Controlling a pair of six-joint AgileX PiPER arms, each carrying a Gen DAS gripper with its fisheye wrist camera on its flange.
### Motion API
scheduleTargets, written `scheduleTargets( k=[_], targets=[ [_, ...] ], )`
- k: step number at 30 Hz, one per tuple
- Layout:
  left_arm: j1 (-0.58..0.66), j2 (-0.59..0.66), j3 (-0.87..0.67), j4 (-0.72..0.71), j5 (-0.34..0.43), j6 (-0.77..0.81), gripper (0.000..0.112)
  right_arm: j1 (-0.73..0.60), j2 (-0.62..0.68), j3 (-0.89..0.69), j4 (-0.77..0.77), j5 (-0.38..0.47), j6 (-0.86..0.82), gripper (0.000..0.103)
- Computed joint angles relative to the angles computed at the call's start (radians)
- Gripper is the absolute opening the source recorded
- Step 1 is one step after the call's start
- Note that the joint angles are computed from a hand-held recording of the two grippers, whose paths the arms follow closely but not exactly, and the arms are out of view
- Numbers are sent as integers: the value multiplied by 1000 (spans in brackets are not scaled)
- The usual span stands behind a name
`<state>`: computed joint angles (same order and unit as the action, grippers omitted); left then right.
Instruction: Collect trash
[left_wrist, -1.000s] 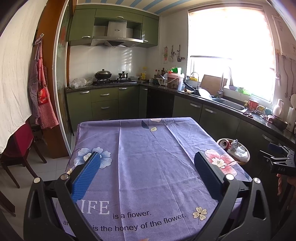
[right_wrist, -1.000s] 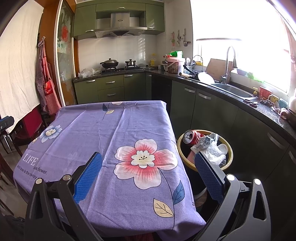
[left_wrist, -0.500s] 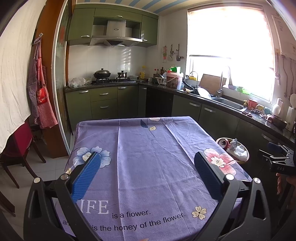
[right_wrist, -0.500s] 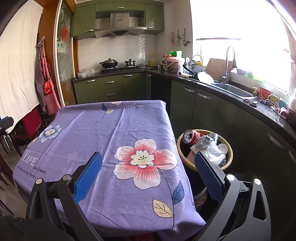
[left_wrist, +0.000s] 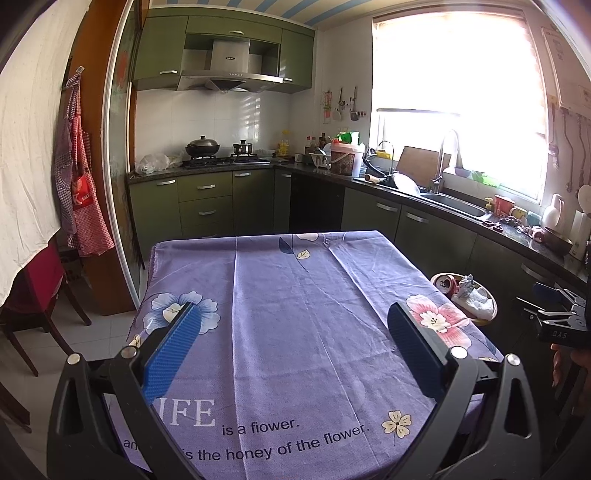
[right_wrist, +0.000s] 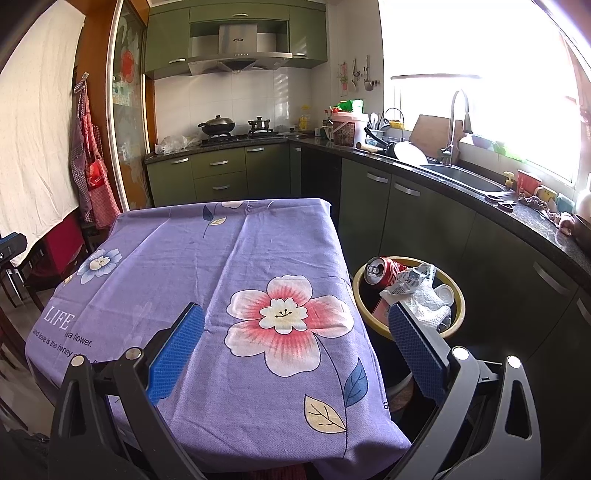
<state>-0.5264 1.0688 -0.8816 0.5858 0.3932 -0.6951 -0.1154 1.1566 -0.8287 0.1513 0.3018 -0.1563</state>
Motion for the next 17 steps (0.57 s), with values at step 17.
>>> scheduleTargets(
  k=[17],
  targets=[
    [86, 105, -75, -291, 11, 292, 96, 1, 50, -12, -20, -7, 11, 98]
  ],
)
